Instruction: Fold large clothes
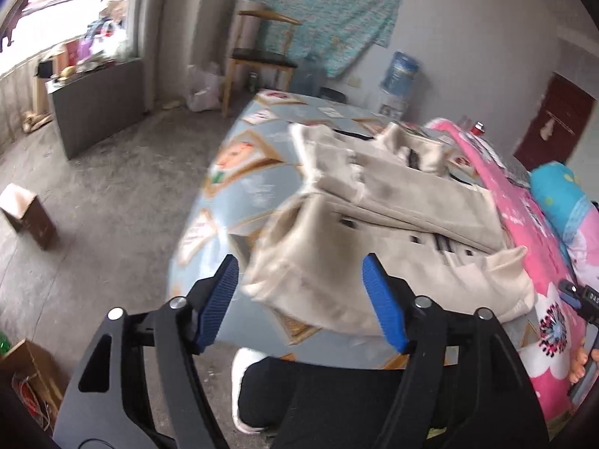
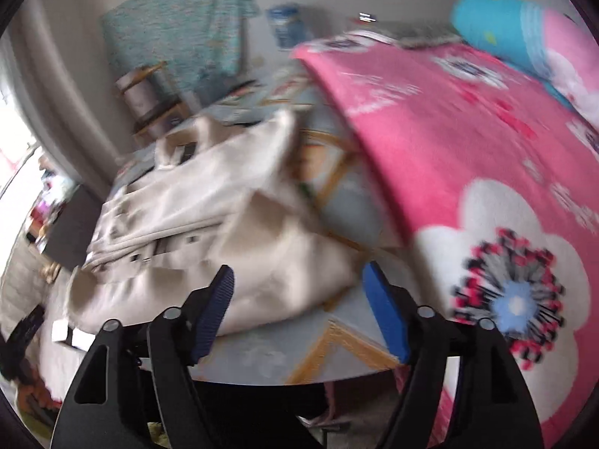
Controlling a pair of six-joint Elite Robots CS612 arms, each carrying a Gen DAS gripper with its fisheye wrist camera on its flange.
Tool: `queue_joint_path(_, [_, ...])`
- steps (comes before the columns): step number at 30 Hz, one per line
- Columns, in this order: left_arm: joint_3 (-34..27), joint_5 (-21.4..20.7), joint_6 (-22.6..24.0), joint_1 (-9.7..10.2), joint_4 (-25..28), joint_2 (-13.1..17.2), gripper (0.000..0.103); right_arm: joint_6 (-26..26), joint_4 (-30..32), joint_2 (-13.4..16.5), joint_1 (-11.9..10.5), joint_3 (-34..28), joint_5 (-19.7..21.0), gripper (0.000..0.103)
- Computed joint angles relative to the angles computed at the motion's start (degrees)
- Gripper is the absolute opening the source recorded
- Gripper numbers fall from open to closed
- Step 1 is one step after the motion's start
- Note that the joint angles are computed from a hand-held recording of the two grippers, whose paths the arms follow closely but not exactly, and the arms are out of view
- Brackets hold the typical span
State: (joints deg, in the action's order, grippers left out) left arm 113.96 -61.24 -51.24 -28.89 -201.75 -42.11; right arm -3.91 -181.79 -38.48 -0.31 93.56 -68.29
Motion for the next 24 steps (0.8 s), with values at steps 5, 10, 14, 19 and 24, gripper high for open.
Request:
queue_joint_path(5, [-7.8, -7.5, 5.9, 0.28, 11.3, 2.1, 0.071, -7.5, 5.1, 2.9, 3.8, -4.3, 1.0, 0.080])
queue_joint_path(10, [-12.6, -8.0, 9.8, -0.55, 19.1, 4.5, 0.079, -11.2, 8.1, 4.9, 5.8, -6.4, -3.0, 0.083])
queue_joint_path(14, [-13.4, -5.4, 11.6, -1.18, 21.3, 5.0, 0.083, -12.3, 6.9, 6.1, 6.3, -6.6, -4.4, 0.092])
queue_joint_path(19, [-14.1, -4.9, 11.9, -1.18, 22.6, 5.2, 0.086, -12.1, 4.9, 6.7, 6.3, -6.4, -4.3, 0.097])
queue_joint_path(24, [-14.1, -5.4, 11.8, -1.00, 22.6, 5.2, 0.087, -11.5, 3.8, 6.9, 6.4, -6.3, -4.6, 0.097])
